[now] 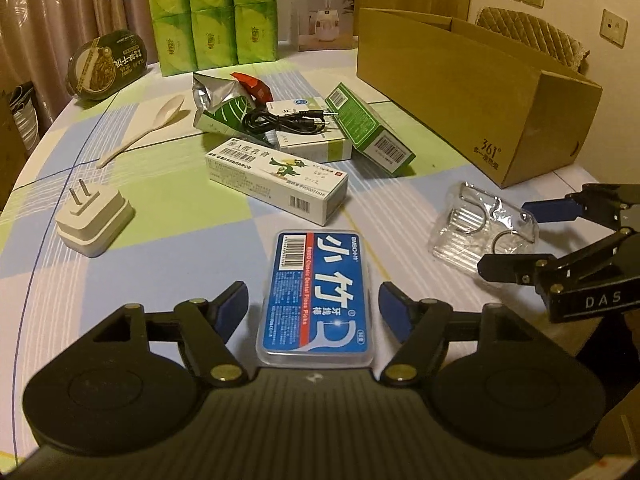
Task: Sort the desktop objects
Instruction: 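Grasp the clear plastic tray with the right tool while the left tool grasps the blue floss box, then carry the plastic tray and floss box into the cardboard box with both tools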
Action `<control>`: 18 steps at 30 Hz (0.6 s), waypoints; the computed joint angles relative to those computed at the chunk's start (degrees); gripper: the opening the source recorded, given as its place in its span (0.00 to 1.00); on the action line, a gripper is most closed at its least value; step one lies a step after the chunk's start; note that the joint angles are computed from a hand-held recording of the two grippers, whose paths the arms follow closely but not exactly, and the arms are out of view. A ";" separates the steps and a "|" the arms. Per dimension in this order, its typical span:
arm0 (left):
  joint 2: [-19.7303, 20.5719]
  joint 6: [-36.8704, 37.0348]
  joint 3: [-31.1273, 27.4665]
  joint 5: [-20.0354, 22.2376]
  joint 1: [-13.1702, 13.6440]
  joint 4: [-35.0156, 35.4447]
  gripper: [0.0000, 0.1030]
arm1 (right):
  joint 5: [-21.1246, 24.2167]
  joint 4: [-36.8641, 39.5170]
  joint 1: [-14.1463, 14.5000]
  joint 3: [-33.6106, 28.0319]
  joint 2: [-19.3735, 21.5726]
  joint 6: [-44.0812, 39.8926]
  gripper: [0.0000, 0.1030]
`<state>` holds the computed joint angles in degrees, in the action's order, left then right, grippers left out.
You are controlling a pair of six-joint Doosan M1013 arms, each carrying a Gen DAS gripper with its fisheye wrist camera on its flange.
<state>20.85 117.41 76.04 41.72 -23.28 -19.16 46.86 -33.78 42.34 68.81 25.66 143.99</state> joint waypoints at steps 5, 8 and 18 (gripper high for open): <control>0.30 -0.31 -0.22 0.05 -0.15 1.10 0.65 | -0.56 0.07 0.02 0.00 0.10 -0.21 0.66; 0.57 -0.58 -0.40 0.53 -0.43 2.73 0.60 | -0.52 -0.33 -0.01 0.15 -0.02 1.18 0.55; -0.28 0.33 0.77 -2.89 -1.15 3.38 0.50 | 0.79 -4.53 0.85 -0.01 -0.16 3.99 0.53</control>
<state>20.57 117.74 76.82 38.83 -24.42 -15.78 47.65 -38.31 43.19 68.80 25.50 147.99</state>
